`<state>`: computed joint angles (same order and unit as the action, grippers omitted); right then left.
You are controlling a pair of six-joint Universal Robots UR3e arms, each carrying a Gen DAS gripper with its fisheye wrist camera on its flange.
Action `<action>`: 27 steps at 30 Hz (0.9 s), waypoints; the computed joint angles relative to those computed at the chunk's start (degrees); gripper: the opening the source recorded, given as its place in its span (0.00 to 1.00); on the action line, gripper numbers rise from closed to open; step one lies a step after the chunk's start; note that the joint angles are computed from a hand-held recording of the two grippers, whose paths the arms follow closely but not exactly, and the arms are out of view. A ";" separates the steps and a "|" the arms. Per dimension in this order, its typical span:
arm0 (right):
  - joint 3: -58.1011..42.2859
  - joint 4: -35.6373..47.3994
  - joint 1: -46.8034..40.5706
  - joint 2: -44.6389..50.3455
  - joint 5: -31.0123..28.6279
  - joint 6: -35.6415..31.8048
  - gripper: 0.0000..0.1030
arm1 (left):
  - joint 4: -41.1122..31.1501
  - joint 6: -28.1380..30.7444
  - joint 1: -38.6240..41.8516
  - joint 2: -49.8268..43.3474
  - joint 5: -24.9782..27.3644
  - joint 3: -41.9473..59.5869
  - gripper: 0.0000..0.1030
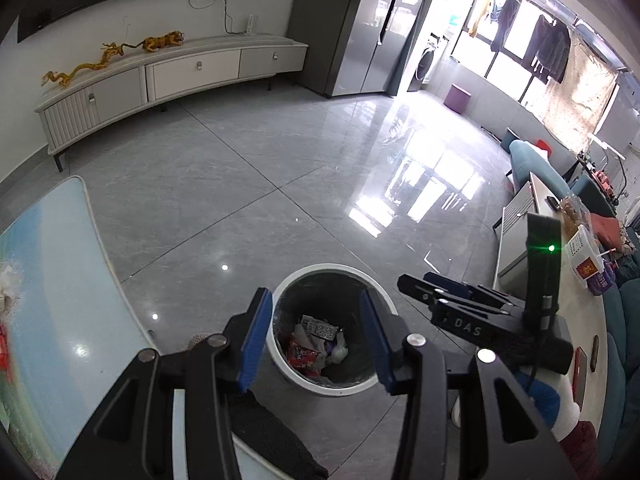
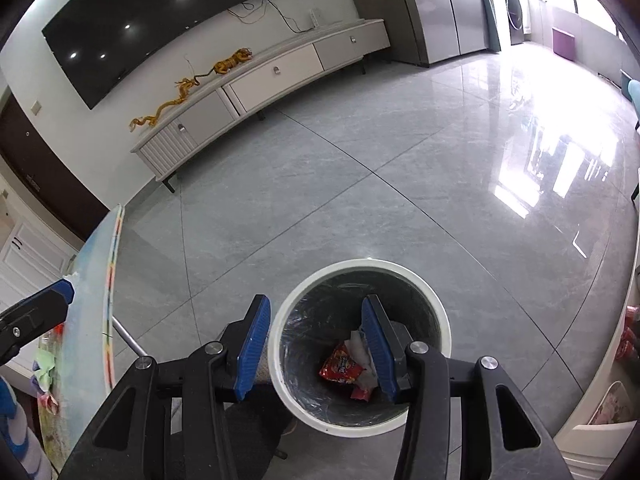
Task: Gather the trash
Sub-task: 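Carry both bags to the bin and open both tools to drop them, then move both tools back toward the coffee table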
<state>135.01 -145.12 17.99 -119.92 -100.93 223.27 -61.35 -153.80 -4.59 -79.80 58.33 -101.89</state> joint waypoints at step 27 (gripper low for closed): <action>-71.07 12.89 35.67 50.65 -12.66 -4.65 0.48 | -78.83 79.44 92.47 4.23 -14.13 23.26 0.43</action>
